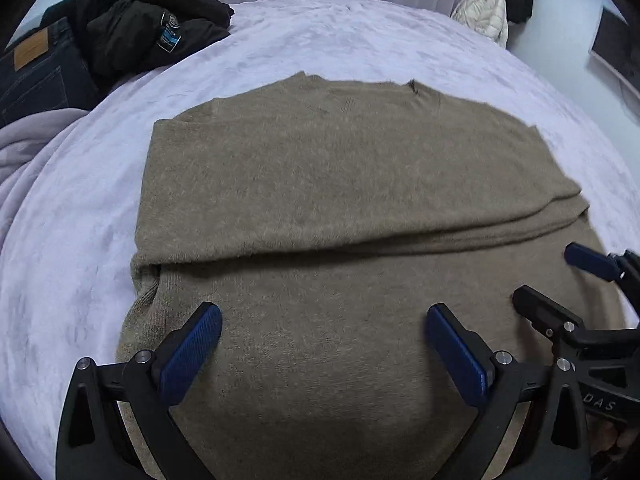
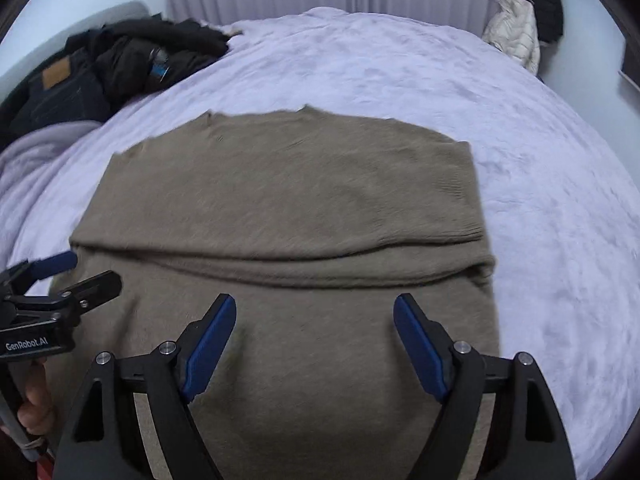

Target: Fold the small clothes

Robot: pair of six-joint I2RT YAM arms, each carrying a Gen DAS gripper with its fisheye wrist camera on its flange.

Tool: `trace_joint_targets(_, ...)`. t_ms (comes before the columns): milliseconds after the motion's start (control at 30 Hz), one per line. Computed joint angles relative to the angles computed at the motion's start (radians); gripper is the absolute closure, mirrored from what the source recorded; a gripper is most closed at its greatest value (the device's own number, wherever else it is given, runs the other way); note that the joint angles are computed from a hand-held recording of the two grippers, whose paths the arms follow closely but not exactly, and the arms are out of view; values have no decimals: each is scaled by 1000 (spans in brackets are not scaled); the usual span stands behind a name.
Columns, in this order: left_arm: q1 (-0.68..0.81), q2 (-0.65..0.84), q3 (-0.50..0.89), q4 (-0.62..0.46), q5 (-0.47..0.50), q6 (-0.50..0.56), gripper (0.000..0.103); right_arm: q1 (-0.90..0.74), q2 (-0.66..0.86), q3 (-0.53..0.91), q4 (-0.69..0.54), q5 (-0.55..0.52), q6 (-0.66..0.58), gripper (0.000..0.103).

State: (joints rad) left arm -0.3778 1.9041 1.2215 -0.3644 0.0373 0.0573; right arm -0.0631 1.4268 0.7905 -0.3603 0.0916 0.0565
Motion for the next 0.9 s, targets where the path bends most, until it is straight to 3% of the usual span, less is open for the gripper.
trace_joint_targets(33, 3, 22, 3, 2, -32, -4, 0, 35, 36, -8, 20, 39, -20, 19)
trace_joint_targets(100, 70, 10, -9, -14, 58, -19, 0, 25, 51, -52, 89, 81, -51, 19)
trace_joint_targets(167, 116, -30, -51, -9, 58, 1, 0, -91, 9, -75, 81, -13, -38, 19)
trace_joint_targets(267, 172, -96, -144, 28, 78, 82, 0, -203, -61, -134, 84, -6, -100, 19)
trace_joint_targets(333, 168, -163, -191, 18, 52, 72, 0, -264, -126, -161, 38, -68, -137, 19)
trace_joint_targets(400, 125, -219, -220, 16, 50, 36, 0, -194, -205, -170, -28, 24, -106, 19)
trace_joint_targets(500, 20, -280, -274, 9, 102, 29, 3, -46, -292, -192, -68, -35, -71, 19)
trace_joint_targets(567, -60, -292, -345, 76, -38, 32, 0, 83, -286, -219, -73, -43, -50, 24)
trace_joint_targets(600, -57, -296, -382, 107, -45, 47, 0, 156, -294, -254, -51, 66, -43, 25)
trace_joint_targets(633, -22, -326, -435, 149, -4, 62, 0, 179, -336, -302, -18, 101, -63, 23)
trace_joint_targets(767, 122, -463, -567, 173, 85, 136, 0, -109, -551, -407, -79, -105, -205, 21)
trace_joint_targets(900, 241, -580, -674, 165, 134, 234, 0, -466, -789, -455, -274, -267, -457, 20)
